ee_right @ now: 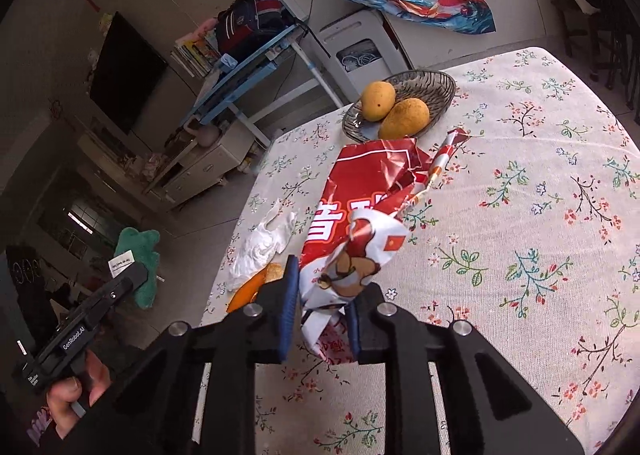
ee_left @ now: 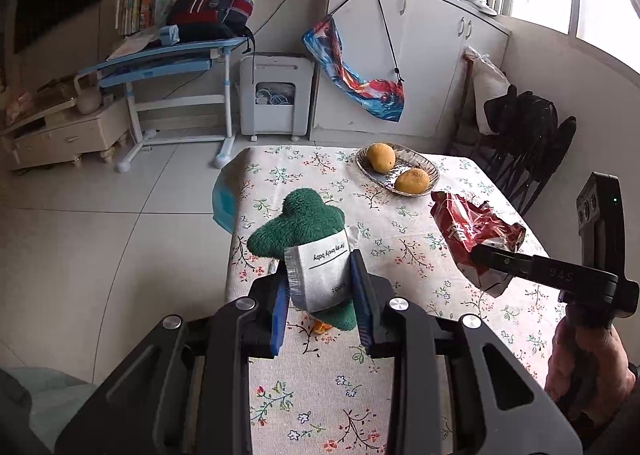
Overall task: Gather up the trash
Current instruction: 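Grasp the red snack wrapper with the right gripper while the left gripper holds the sponge, then carry the wrapper to the yellow bucket and open the right gripper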
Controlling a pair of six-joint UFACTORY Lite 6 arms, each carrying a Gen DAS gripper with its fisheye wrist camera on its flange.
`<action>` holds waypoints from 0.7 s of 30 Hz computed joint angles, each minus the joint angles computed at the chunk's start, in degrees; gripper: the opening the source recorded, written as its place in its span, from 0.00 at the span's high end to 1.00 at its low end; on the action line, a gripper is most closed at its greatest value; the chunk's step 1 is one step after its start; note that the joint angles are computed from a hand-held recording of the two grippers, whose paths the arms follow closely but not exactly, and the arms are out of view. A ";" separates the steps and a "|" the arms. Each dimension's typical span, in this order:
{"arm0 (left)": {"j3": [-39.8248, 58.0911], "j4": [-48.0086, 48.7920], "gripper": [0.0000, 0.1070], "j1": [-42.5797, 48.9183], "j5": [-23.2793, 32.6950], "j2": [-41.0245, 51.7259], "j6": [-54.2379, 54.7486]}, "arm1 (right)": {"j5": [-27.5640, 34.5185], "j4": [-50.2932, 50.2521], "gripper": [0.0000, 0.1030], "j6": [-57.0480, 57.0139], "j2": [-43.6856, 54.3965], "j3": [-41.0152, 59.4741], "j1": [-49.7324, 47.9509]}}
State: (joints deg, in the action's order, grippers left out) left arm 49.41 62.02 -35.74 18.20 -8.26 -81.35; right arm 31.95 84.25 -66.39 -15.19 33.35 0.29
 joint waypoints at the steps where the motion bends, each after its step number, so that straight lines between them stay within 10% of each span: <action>1: -0.21 1.45 0.75 -1.18 1.56 -0.56 -1.26 | 0.29 -1.63 0.79 1.29 -2.46 -1.15 0.16; 21: -8.57 5.16 0.74 -19.90 18.10 -10.67 -14.18 | 2.52 -29.25 0.79 28.12 -39.01 -18.60 5.87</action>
